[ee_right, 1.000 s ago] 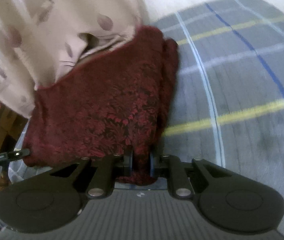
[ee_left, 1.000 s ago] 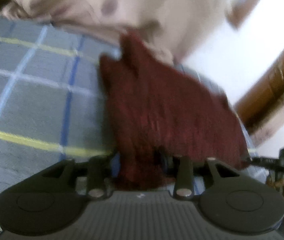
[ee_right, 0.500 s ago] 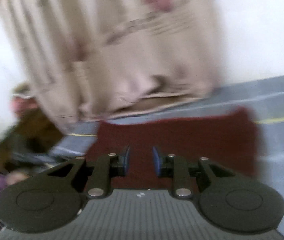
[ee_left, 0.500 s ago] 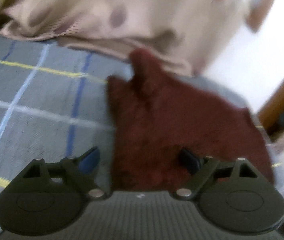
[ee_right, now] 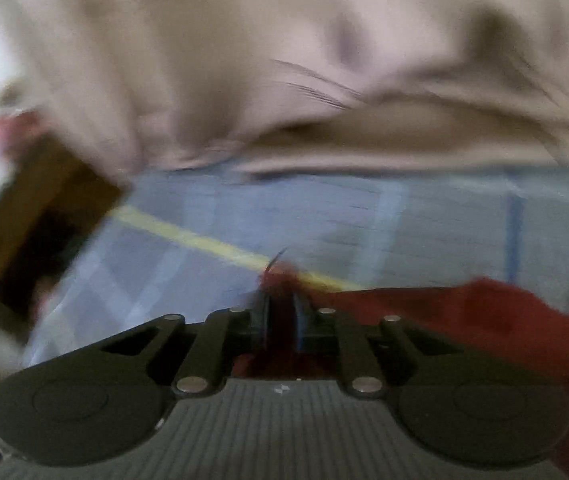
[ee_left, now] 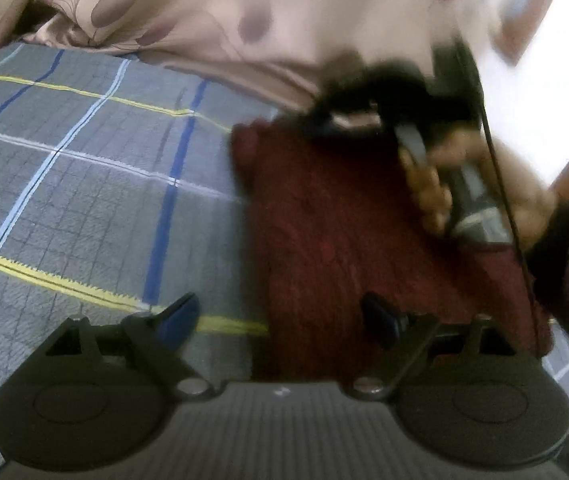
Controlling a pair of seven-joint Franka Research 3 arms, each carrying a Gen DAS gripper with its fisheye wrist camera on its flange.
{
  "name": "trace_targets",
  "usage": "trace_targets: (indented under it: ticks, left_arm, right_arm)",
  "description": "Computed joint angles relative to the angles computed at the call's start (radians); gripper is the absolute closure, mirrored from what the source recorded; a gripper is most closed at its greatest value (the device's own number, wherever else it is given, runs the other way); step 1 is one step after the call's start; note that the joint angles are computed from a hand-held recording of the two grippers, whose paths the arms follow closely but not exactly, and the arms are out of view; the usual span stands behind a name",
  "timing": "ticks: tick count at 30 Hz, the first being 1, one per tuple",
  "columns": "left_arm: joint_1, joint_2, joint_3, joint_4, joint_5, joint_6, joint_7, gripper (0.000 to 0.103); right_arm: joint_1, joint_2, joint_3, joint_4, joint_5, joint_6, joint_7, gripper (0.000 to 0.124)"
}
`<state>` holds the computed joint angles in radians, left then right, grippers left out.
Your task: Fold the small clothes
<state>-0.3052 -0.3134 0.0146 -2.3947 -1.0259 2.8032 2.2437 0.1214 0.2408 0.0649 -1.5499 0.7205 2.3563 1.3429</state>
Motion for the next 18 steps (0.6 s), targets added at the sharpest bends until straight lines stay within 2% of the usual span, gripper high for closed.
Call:
trace_targets:
  ticks: [1, 2, 4, 5, 6, 7, 9, 10, 12, 14, 16, 18]
  left_arm:
    - [-0.012, -0.014, 0.025, 0.005, -0.047, -0.019, 0.038, 0.015]
    - [-0.024, -0.021, 0.042, 0.013, -0.108, -0.014, 0.092, 0.014]
    - [-0.029, -0.014, 0.066, 0.053, -0.216, -0.021, 0.195, 0.013]
    - [-0.014, 0.004, 0.069, 0.081, -0.219, -0.052, 0.2, 0.008]
    - [-0.001, 0.03, 0.075, 0.115, -0.228, -0.089, 0.208, 0.007]
    - [0.009, 0.067, 0.089, 0.156, -0.25, -0.144, 0.242, 0.007]
    - [0.045, 0.149, 0.099, 0.24, -0.19, -0.293, 0.235, 0.007]
    - [0.061, 0.18, 0.1, 0.272, -0.171, -0.357, 0.234, 0.007]
    - [0.093, 0.265, 0.099, 0.364, -0.129, -0.516, 0.26, 0.007]
    - [0.121, 0.351, 0.08, 0.452, -0.072, -0.602, 0.23, 0.006]
    - [0.161, 0.408, 0.064, 0.509, -0.119, -0.697, 0.303, 0.005]
    - [0.197, 0.455, 0.043, 0.556, -0.164, -0.757, 0.289, 0.005]
  right_arm:
    - [-0.028, -0.016, 0.01, -0.034, 0.137, 0.006, -0.045, 0.107]
    - [-0.051, -0.06, 0.03, -0.1, 0.253, 0.062, -0.14, 0.107]
    - [-0.051, -0.183, 0.03, -0.239, 0.469, 0.198, -0.375, 0.102]
    - [-0.05, -0.229, 0.015, -0.28, 0.596, 0.215, -0.481, 0.101]
    - [-0.055, -0.269, -0.01, -0.311, 0.727, 0.176, -0.568, 0.094]
    - [-0.063, -0.316, -0.046, -0.355, 0.818, 0.088, -0.625, 0.09]
    - [-0.061, -0.411, -0.104, -0.446, 0.858, -0.013, -0.678, 0.078]
    - [-0.058, -0.477, -0.128, -0.51, 0.849, -0.04, -0.714, 0.074]
    - [-0.047, -0.567, -0.155, -0.596, 0.8, -0.047, -0.743, 0.058]
    - [-0.048, -0.671, -0.179, -0.697, 0.723, -0.038, -0.751, 0.055]
    - [-0.054, -0.763, -0.202, -0.789, 0.655, -0.028, -0.729, 0.054]
    - [-0.061, -0.839, -0.228, -0.863, 0.617, -0.013, -0.684, 0.055]
